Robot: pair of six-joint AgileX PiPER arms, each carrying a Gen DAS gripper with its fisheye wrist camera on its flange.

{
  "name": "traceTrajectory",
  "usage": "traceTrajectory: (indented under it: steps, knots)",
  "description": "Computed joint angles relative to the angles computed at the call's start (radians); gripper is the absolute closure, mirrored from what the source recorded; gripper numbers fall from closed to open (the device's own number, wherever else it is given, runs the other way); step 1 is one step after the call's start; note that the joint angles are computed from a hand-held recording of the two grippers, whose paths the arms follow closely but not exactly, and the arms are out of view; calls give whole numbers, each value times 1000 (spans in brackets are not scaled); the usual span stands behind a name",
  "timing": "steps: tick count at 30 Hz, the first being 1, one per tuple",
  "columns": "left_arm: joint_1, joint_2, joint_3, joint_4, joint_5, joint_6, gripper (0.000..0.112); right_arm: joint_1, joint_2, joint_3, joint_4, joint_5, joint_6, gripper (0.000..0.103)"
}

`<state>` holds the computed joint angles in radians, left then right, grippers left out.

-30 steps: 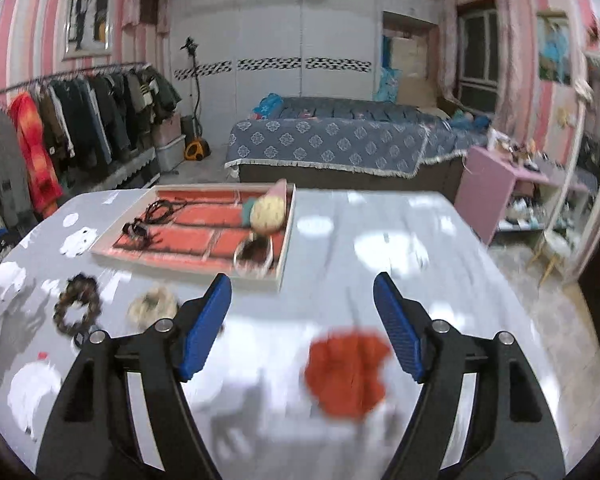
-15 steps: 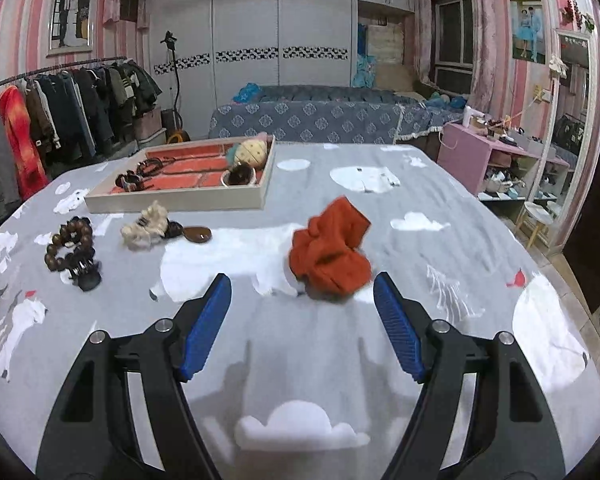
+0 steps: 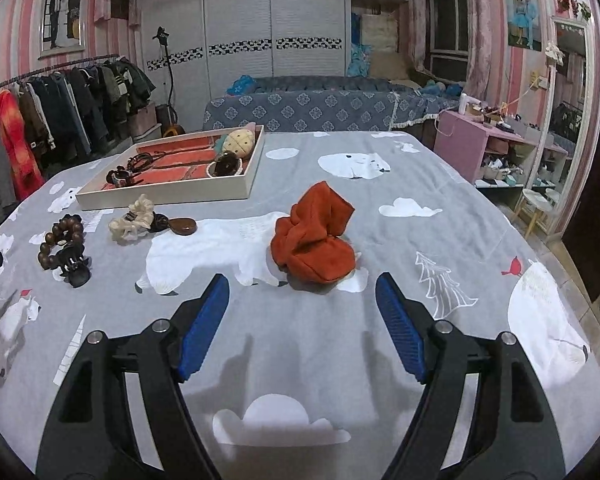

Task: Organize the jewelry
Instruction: 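Withdraw both tools and move toward the black claw clip and orange scrunchie, then grasp the black claw clip with the left tool while the right grasps the orange scrunchie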

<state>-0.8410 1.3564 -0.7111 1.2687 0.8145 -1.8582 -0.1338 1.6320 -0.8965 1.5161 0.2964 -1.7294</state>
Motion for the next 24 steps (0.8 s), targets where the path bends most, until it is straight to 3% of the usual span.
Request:
traceTrajectory:
  steps: [9, 15, 24]
  knots:
    - [29, 176, -174, -35, -94, 85, 49, -8, 44, -92, -166, 4, 177, 28]
    - [75, 308, -300, -97, -140, 201, 48, 3, 123, -201, -351, 15, 394, 28]
    - [165, 434, -434, -272, -207, 409, 49, 69, 288, -402, -851, -4, 899, 28]
